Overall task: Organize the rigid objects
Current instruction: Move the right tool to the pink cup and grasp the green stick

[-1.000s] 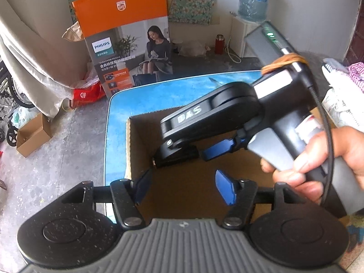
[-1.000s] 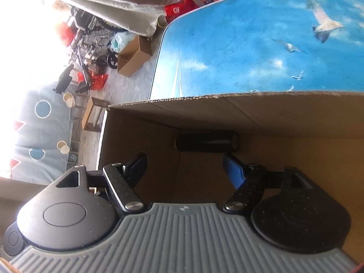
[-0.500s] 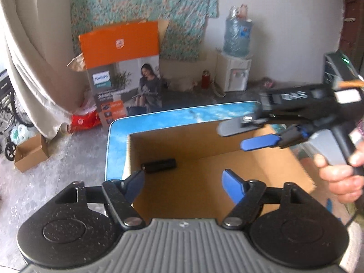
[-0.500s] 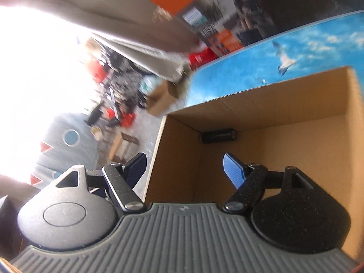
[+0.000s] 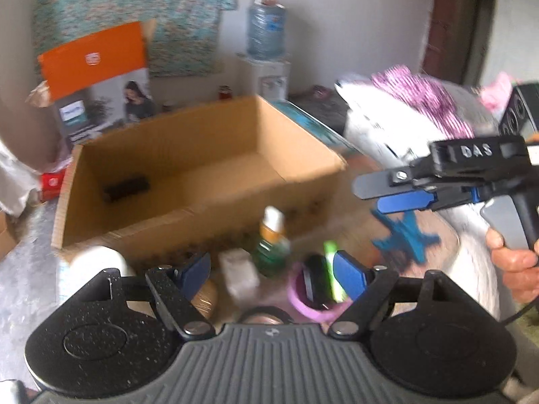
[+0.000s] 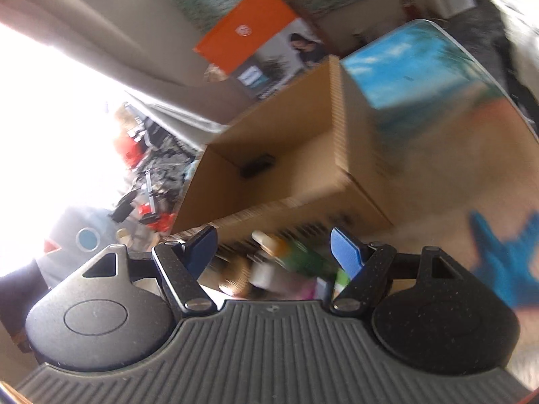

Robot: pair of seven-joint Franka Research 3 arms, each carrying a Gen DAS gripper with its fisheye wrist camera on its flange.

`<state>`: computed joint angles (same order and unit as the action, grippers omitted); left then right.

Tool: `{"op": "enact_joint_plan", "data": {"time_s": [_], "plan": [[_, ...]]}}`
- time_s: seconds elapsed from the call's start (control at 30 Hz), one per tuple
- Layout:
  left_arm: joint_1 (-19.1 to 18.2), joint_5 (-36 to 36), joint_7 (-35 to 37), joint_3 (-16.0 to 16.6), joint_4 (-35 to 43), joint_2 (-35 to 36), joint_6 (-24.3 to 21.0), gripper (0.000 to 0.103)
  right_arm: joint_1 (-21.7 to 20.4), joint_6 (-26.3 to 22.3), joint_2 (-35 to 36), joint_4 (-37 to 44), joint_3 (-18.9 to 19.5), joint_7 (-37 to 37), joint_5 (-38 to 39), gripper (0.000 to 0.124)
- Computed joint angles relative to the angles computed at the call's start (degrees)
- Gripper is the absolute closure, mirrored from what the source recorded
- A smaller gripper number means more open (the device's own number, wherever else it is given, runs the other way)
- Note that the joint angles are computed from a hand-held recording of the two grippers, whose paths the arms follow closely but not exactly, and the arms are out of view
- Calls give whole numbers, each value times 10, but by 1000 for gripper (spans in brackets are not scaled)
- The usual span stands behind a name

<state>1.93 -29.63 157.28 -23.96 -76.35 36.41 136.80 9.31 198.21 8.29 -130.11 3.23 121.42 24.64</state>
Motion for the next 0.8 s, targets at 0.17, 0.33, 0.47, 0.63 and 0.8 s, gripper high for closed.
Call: {"op": "enact_joint_plan", "data": {"time_s": [0.17,0.33,0.47,0.63,0.8], "plan": [[1,-8,42,-14,-57,-14,-12,25,37,40,16,-41,-9,-19,74,61],[-21,0,68,-12,-74,-10,19,36,-38,76,51,-56,38,113,-59,73],[-37,27,62,-7,-74,-3,35,54,-88,82,86,-27,59,183,-150,79],[-52,65,24,2,-40,22,13,72,-124,87,117,3,72,226,-218,88],[-47,77,25,-5,-39,26,16,75,-159,87,137,18,93,255,-271,102]]}}
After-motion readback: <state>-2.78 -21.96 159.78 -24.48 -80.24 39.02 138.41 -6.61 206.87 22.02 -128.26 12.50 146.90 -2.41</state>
